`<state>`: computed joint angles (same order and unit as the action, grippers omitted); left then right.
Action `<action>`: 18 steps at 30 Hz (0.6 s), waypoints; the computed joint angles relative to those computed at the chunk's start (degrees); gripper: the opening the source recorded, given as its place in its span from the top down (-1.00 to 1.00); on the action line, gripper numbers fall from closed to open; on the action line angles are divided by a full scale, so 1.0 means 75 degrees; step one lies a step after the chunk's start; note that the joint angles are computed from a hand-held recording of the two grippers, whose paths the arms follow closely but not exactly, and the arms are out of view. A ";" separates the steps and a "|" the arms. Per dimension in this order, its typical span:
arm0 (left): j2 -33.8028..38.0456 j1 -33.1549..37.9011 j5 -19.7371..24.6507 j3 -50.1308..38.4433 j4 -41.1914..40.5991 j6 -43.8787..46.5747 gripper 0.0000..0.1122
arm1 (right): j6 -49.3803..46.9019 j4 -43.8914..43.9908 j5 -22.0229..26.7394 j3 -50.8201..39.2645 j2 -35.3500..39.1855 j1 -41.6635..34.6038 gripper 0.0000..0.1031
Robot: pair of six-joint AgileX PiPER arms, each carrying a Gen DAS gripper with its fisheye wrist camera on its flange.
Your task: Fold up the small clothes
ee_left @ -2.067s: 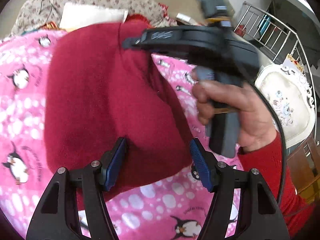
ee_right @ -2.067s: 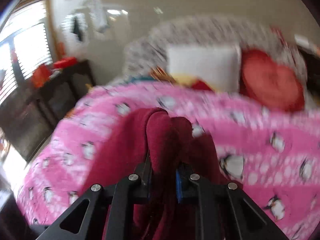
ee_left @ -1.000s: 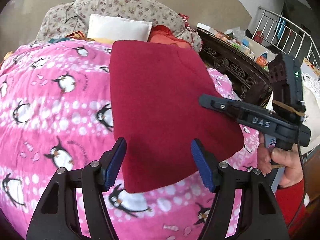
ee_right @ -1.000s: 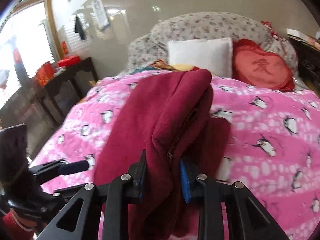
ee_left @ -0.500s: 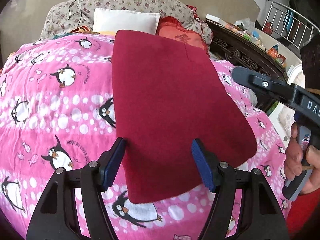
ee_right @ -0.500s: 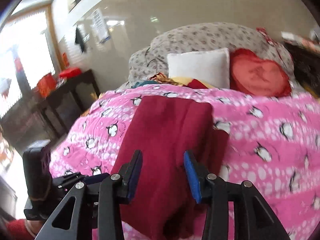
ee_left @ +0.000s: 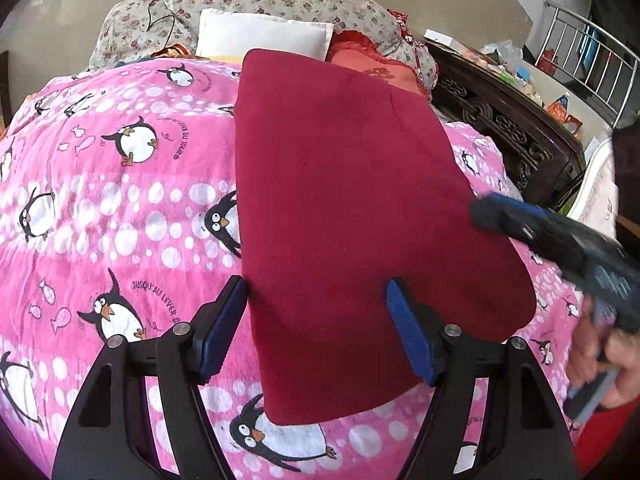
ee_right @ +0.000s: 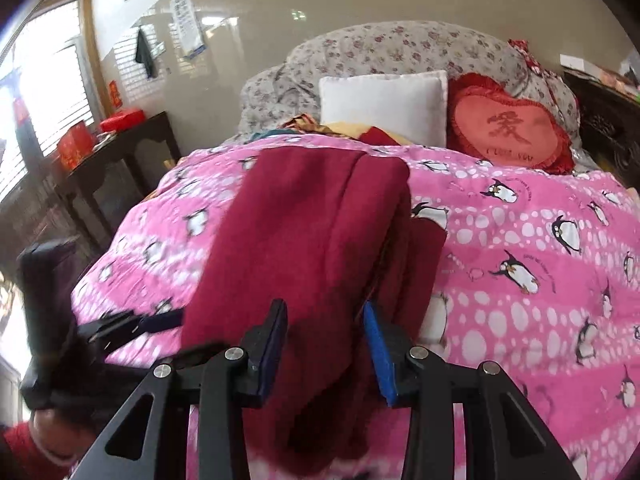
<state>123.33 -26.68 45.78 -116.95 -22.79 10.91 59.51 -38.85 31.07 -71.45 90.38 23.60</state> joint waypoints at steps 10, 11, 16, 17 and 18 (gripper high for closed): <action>-0.0051 -0.0126 0.0144 0.0010 0.0419 -0.0316 -0.28 | 0.0253 0.0586 -0.0767 0.1084 0.0068 -0.0233 0.27; -0.0114 -0.0090 0.0144 0.0051 0.0384 -0.0266 -0.28 | 0.0273 0.0621 -0.0986 0.1220 -0.0091 -0.0289 0.20; 0.0001 0.0388 0.0327 -0.0380 -0.0706 0.0189 -0.33 | 0.2597 -0.1636 -0.1430 0.1674 -0.0849 -0.0413 -0.42; 0.0199 0.0502 0.0542 -0.0743 -0.0946 0.0175 -0.38 | 0.2881 -0.1875 -0.1479 0.1670 -0.0865 -0.0492 -0.58; 0.0443 0.0586 0.0777 -0.1179 -0.1078 0.0067 -0.40 | 0.2950 -0.1938 -0.1566 0.1606 -0.0829 -0.0622 -0.63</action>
